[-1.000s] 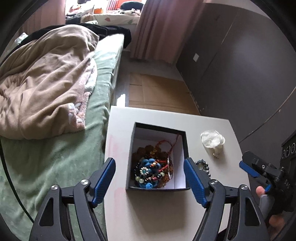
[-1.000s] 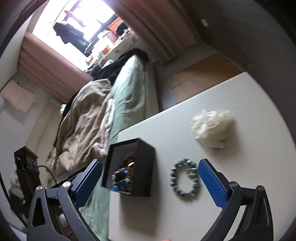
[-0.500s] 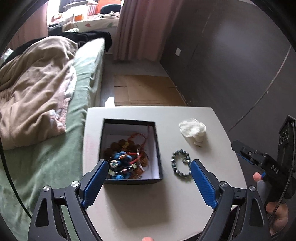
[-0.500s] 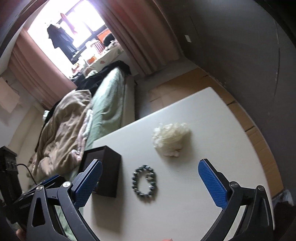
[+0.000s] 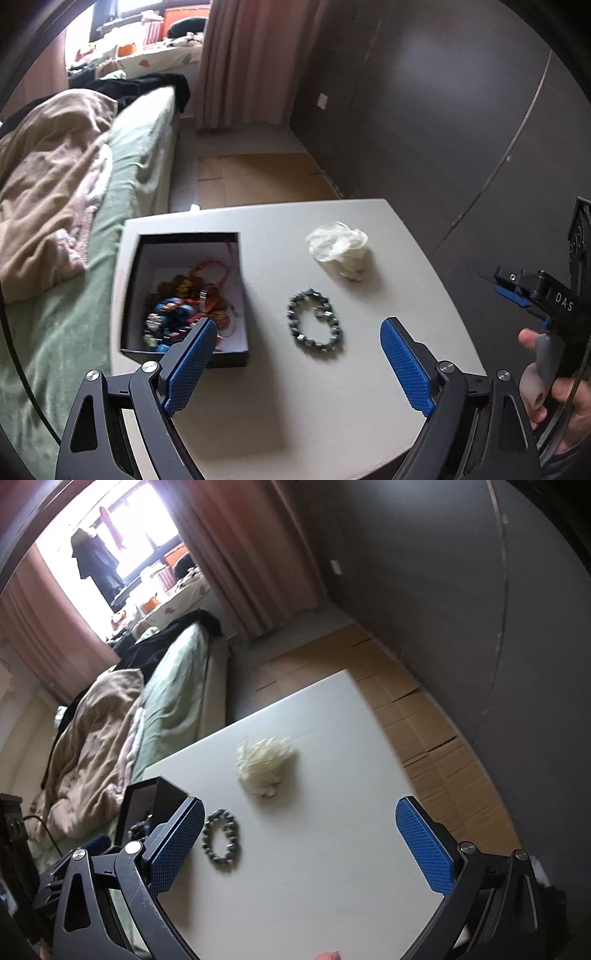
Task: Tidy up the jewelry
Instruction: 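Move the left tool to the grey-green bead bracelet and close on it, then carry the grey-green bracelet into the box with the left tool while the right tool grips the small silver ring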
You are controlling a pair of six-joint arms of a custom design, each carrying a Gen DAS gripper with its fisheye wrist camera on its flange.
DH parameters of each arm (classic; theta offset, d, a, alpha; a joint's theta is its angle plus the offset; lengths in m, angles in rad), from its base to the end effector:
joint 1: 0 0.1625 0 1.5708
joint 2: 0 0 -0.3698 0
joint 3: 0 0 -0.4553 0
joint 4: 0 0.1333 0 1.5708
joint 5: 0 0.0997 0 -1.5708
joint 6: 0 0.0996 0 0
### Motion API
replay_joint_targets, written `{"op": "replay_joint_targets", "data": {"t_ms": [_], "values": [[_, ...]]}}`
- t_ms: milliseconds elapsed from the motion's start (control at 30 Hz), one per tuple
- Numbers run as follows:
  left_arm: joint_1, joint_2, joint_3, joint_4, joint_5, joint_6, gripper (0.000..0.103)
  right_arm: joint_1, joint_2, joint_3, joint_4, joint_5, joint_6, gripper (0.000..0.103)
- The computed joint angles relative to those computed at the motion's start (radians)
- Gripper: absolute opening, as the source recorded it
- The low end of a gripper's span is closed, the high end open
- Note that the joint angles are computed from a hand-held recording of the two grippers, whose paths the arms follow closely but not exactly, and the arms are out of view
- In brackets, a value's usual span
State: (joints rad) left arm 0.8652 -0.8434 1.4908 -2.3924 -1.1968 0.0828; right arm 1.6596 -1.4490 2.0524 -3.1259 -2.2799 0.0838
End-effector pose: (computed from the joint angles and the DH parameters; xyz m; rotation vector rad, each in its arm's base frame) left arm -0.3399 -0.6607 0.0901 1.0371 2.6142 -0.3968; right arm 0.1160 -0.5310 0.3085 -0.4229 -2.2471 1.2248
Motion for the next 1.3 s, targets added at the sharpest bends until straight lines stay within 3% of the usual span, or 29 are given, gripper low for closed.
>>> {"op": "replay_joint_targets", "data": {"t_ms": [200,433,567,667,800,900,1200,1300], "values": [[-0.018,0.031,0.007,-0.015,-0.031,0.018,0.088,-0.016,-0.071,0.044,0.000,0.022,-0.016,0.103],[-0.029,0.068,0.008,0.005,-0.052,0.025,0.081,-0.026,-0.097,0.058,0.007,-0.003,-0.023,0.103],[-0.038,0.091,0.011,0.000,-0.004,0.044,0.066,-0.043,-0.128,0.070,0.025,0.007,-0.001,0.103],[-0.035,0.106,0.007,0.011,-0.009,0.059,0.057,-0.056,-0.153,0.081,0.036,0.016,0.014,0.103],[-0.034,0.122,0.004,0.007,0.016,0.069,0.053,-0.067,-0.162,0.082,0.051,0.033,0.027,0.103],[-0.027,0.138,-0.011,0.014,0.031,0.062,0.039,-0.072,-0.162,0.079,0.067,0.045,0.033,0.103],[-0.016,0.200,-0.057,0.005,0.052,0.060,0.034,-0.077,-0.148,0.065,0.086,0.060,0.039,0.103],[-0.017,0.209,-0.063,-0.005,0.084,0.066,0.014,-0.077,-0.140,0.058,0.094,0.070,0.039,0.103]]}}
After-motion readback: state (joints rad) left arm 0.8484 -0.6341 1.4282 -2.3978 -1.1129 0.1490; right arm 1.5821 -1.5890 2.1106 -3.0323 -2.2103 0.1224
